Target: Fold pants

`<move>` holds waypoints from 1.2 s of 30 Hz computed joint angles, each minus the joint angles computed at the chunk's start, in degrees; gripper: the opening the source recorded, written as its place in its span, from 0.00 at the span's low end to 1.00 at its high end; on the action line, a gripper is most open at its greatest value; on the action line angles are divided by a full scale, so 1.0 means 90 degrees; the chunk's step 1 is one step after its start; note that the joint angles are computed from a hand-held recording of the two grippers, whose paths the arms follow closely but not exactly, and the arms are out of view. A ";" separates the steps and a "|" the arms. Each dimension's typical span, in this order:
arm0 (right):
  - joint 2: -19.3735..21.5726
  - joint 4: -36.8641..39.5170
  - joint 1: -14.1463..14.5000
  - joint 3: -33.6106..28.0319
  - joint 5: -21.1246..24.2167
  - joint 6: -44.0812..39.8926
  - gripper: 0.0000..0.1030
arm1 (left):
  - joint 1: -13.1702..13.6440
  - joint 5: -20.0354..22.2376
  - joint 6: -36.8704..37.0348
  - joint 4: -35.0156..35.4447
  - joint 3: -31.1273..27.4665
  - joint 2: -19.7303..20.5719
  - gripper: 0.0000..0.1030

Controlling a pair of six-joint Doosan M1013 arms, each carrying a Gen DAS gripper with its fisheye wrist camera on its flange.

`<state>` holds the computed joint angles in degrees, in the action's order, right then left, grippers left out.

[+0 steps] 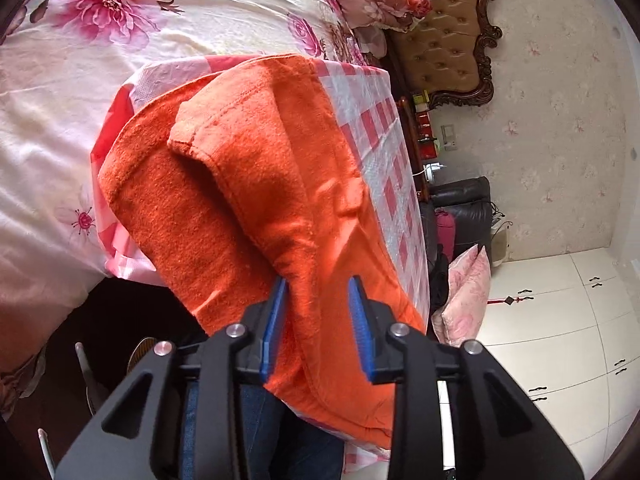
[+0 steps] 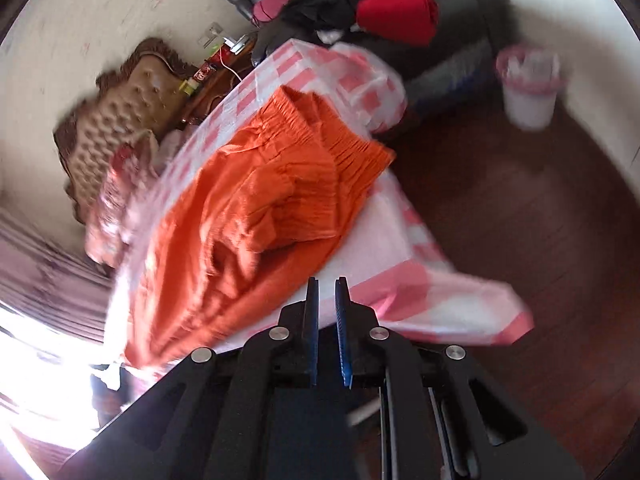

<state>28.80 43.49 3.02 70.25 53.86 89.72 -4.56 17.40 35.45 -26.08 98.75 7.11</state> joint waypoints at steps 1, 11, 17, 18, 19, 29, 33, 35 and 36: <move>0.0047 0.0099 0.0009 -0.0049 0.0044 0.0088 0.13 | 0.0001 -0.0037 0.0042 -0.0088 0.0015 0.0004 0.31; 0.0675 0.0964 -0.0046 -0.0911 0.0379 0.1070 0.25 | 0.0084 -0.0369 0.1788 -0.2057 0.0219 0.0073 0.31; 0.0295 0.2423 -0.0128 -0.0022 -0.0576 0.0751 0.96 | 0.0074 -0.0389 0.2036 -0.2259 0.0200 0.0099 0.31; 0.0304 0.2836 -0.0149 0.0059 -0.0590 0.0597 0.96 | 0.0077 -0.0431 0.2270 -0.2500 0.0235 0.0091 0.31; 0.0284 0.3113 -0.0154 0.0150 -0.0687 0.0484 0.96 | 0.0085 -0.0442 0.2382 -0.2635 0.0246 0.0088 0.31; 0.0302 0.3772 -0.0065 0.0262 -0.0949 0.0537 0.96 | 0.0140 -0.0438 0.2268 -0.2552 0.0329 0.0016 0.30; 0.0413 0.3904 0.0025 0.0122 -0.0895 0.0459 0.79 | 0.0137 -0.0362 0.2000 -0.2195 0.0263 0.0051 0.24; 0.0453 0.3126 0.0093 -0.0109 -0.1052 0.0773 0.70 | 0.0147 -0.0204 0.1856 -0.1953 0.0177 0.0098 0.10; 0.0492 0.2292 0.0137 -0.0332 -0.1056 0.1015 0.55 | 0.0168 -0.0114 0.1861 -0.1933 0.0136 0.0135 0.05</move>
